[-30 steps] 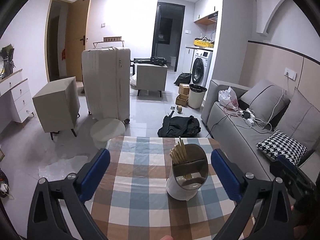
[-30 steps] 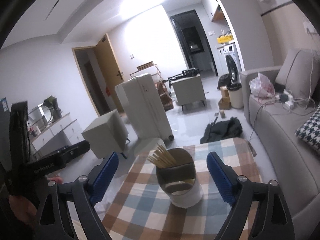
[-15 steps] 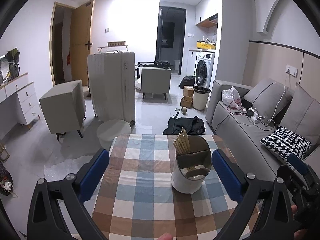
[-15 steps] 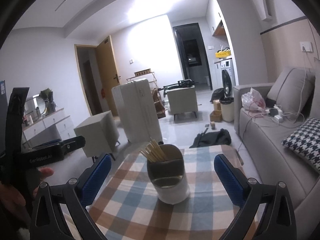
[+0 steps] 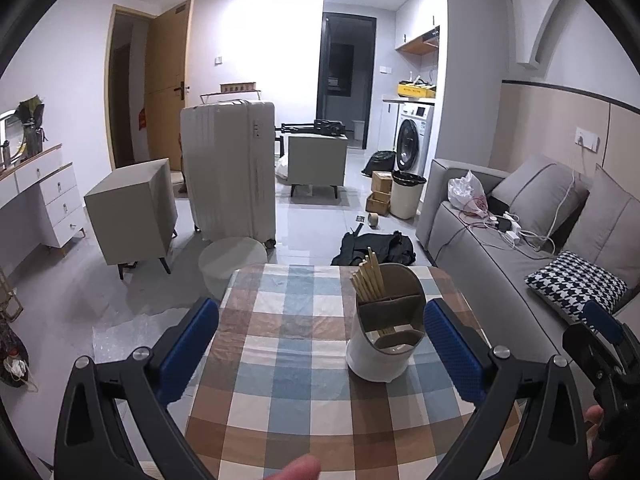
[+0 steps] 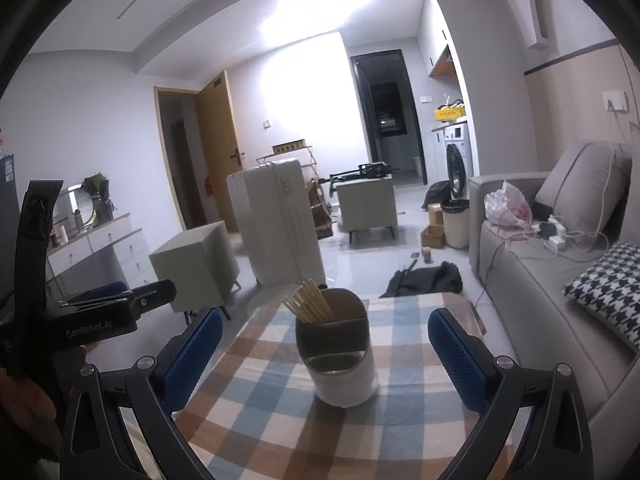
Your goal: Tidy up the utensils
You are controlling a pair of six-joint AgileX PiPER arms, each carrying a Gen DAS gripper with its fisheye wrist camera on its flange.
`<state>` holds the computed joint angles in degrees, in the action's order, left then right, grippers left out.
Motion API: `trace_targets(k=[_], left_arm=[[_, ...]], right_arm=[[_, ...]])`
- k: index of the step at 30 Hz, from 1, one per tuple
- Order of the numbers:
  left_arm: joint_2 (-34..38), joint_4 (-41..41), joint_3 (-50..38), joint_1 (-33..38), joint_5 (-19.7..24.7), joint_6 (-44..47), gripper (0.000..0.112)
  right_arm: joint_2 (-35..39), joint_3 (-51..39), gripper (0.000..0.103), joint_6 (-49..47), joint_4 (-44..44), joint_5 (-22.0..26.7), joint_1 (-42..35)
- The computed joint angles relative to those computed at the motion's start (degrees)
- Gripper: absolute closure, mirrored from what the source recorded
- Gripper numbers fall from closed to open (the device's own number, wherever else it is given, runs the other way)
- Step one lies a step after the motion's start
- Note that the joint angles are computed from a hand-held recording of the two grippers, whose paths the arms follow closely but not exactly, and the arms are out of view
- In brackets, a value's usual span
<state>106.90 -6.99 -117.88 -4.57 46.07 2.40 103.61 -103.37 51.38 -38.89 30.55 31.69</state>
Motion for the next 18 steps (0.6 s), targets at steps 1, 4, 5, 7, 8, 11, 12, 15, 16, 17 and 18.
trace_targets(k=[1, 4, 5, 7, 8, 11, 12, 15, 16, 17, 18], left_arm=[[-0.2, -0.3, 0.6, 0.1, -0.3, 0.2, 0.012], [-0.4, -0.1, 1.0, 0.0, -0.6, 0.3, 0.012], [-0.5, -0.2, 1.0, 0.0, -0.5, 0.4, 0.012], [-0.5, 0.1, 1.0, 0.0, -0.6, 0.1, 0.012], [-0.4, 0.1, 0.6, 0.0, -0.3, 0.0, 0.012], [-0.2, 0.1, 0.3, 0.1, -0.1, -0.2, 0.012], [-0.1, 0.1, 0.2, 0.1, -0.2, -0.3, 0.012], [-0.7, 0.7, 1.4, 0.0, -1.3, -0.8, 0.012], [-0.6, 1.0, 1.3, 0.0, -1.0, -1.0, 0.012], [-0.9, 1.1, 1.7, -0.1, -1.2, -1.1, 0.012], [-1.1, 1.0, 2.0, -0.1, -1.4, -1.0, 0.012]], right_arm=[[-0.1, 0.1, 0.0, 0.2, -0.3, 0.0, 0.0], [-0.1, 0.3, 0.0, 0.1, -0.1, -0.1, 0.0], [-0.1, 0.1, 0.0, 0.0, 0.1, 0.1, 0.0], [-0.3, 0.2, 0.0, -0.2, 0.5, 0.2, -0.1], [-0.5, 0.2, 0.0, -0.3, 0.7, 0.3, -0.2], [-0.9, 0.5, 0.0, 0.3, 0.6, 0.3, -0.3], [-0.9, 0.5, 0.0, 0.2, 0.7, 0.6, -0.3], [-0.9, 0.3, 0.0, 0.4, 1.1, 0.8, -0.5], [-0.9, 0.2, 0.0, 0.4, 1.2, 1.0, -0.5], [-1.0, 0.3, 0.0, 0.4, 1.3, 0.9, -0.6], [-1.0, 0.4, 0.0, 0.7, 1.1, 0.9, -0.6]])
